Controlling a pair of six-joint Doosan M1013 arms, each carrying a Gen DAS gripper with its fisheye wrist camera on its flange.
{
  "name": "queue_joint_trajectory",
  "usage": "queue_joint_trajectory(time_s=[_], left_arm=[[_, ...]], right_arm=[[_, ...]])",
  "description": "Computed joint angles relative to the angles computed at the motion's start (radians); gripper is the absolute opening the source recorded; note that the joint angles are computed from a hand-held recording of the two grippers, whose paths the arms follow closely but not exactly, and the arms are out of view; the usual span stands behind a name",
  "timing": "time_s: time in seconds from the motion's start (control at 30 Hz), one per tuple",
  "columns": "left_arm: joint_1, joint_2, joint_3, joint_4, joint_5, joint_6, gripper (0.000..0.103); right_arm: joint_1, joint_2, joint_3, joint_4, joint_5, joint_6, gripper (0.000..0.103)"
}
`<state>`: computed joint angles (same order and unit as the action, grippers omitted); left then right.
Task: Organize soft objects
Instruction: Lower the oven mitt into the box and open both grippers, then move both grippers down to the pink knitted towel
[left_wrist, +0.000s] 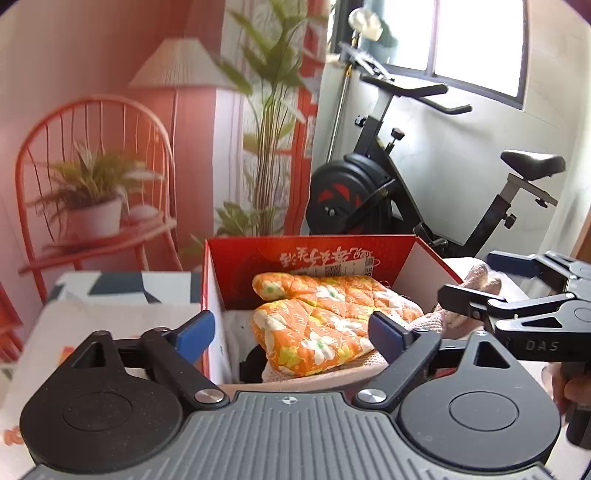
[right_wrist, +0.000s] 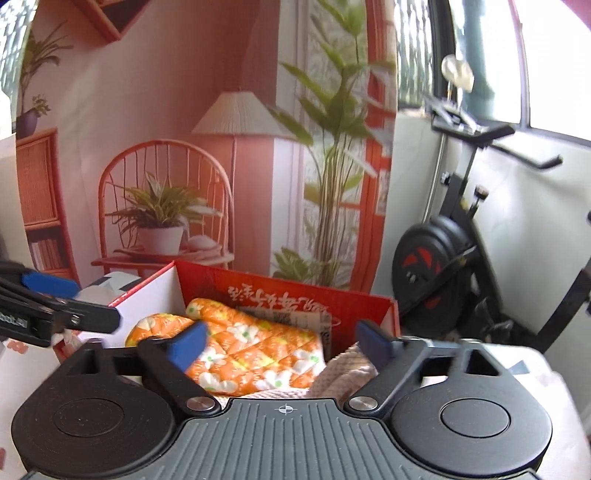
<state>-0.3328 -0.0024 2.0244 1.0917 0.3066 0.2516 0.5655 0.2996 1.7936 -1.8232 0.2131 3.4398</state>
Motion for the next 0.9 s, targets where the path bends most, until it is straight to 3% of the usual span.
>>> queue_joint_trajectory(time_s=[0.1,0.27,0.37,0.43,0.5,0.67,0.77,0.9], left_arm=[[-0.021,-0.019,0.027,0.117,0.01,-0.084,0.1],[-0.058,-0.042,0.073,0.241,0.064,-0.175,0.103],[-0.063,-0.052,0.102,0.287,0.064,-0.246,0.103],[-0.065,-0.057,0.12,0.299,0.064,-0.293,0.103],[-0.069,-0.058,0.135,0.289,0.07,-0.34,0.103],[-0.066,-0.022,0.148,0.182,0.04,-0.341,0.103],[-0.072,0.003,0.163,0.265,0.049,-0.424,0.103],[-0.064,0.03,0.17,0.305,0.055,-0.461,0.1]], right_arm=[[0.008,-0.019,0.043,-0.219,0.044,0.196,0.102],[0.013,-0.053,0.116,-0.382,0.086,0.376,0.102],[0.018,-0.072,0.174,-0.524,0.143,0.522,0.102],[0.02,-0.081,0.205,-0.543,0.162,0.552,0.102],[0.02,-0.082,0.226,-0.504,0.162,0.534,0.102],[0.041,-0.038,0.235,-0.189,0.183,0.259,0.102],[0.044,-0.011,0.23,-0.066,0.169,0.2,0.099],[0.047,0.011,0.227,-0.023,0.164,0.178,0.098]])
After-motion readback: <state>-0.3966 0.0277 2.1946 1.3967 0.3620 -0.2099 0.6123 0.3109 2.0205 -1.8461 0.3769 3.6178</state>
